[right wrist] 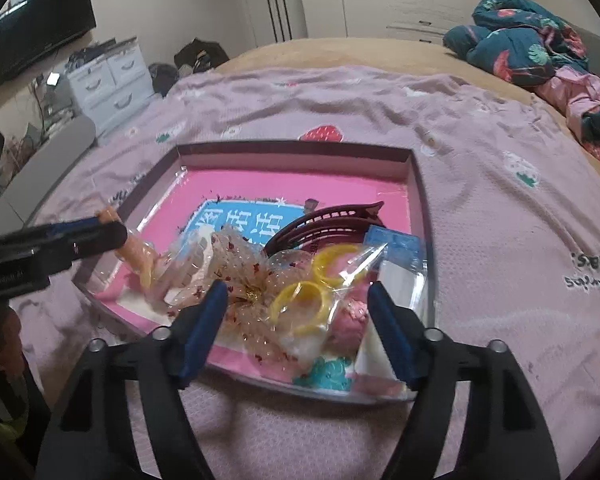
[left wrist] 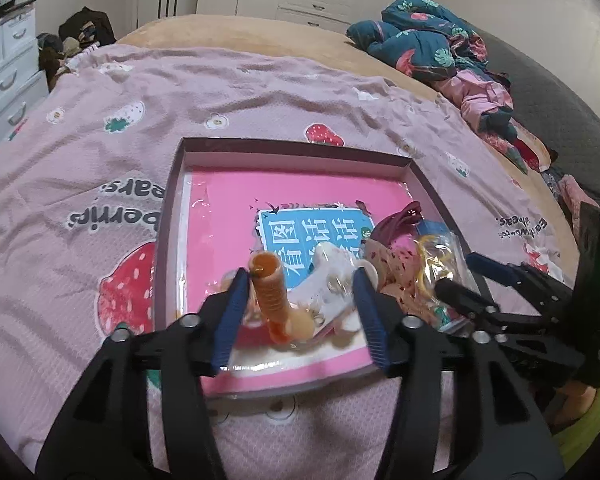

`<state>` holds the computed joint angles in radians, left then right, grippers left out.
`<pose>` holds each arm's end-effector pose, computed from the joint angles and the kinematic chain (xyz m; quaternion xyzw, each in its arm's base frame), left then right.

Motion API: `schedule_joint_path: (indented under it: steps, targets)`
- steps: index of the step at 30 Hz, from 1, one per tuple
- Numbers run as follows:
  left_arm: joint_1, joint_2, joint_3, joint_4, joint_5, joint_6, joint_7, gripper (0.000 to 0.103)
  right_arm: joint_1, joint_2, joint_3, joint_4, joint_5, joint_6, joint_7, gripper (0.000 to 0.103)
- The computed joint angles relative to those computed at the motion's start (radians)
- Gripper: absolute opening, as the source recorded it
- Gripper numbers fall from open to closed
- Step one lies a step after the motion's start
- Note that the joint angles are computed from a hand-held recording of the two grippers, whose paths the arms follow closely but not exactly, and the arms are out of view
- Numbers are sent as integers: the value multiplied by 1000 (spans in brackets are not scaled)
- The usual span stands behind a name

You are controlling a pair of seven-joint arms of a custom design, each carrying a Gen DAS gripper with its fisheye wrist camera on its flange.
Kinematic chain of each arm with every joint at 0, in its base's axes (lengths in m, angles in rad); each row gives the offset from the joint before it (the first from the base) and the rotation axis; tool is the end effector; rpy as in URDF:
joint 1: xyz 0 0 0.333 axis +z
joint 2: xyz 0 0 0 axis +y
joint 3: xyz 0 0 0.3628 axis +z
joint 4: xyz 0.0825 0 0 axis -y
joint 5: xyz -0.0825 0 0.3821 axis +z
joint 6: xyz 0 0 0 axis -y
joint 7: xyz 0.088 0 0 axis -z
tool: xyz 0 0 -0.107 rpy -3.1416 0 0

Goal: Organize jewelry

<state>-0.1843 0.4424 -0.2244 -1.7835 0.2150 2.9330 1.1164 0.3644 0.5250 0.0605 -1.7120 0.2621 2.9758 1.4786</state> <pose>0.6631 -0.2745 0.4406 -0.6308 0.6911 -0.3248 0.1380 0.6851 0.2810 0.4126 -0.7366 0.5691 -0.1426 0.3367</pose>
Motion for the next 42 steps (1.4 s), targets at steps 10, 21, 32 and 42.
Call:
schedule_joint_path:
  steps: [10, 21, 32, 42]
  targets:
    - [-108, -137, 129, -189, 165, 97, -187, 77, -21, -163, 38, -226, 59, 172, -2, 94]
    - [-173, -242, 218, -317, 456, 143, -501, 94, -9, -286, 53, -410, 84, 285, 5, 98]
    - [-119, -285, 170, -360, 661, 141, -693, 94, 38, -332, 28, -486, 75, 299, 14, 99]
    - [-99, -291, 149, -360, 740, 133, -775, 94, 60, -334, 10, -485, 63, 295, 17, 99]
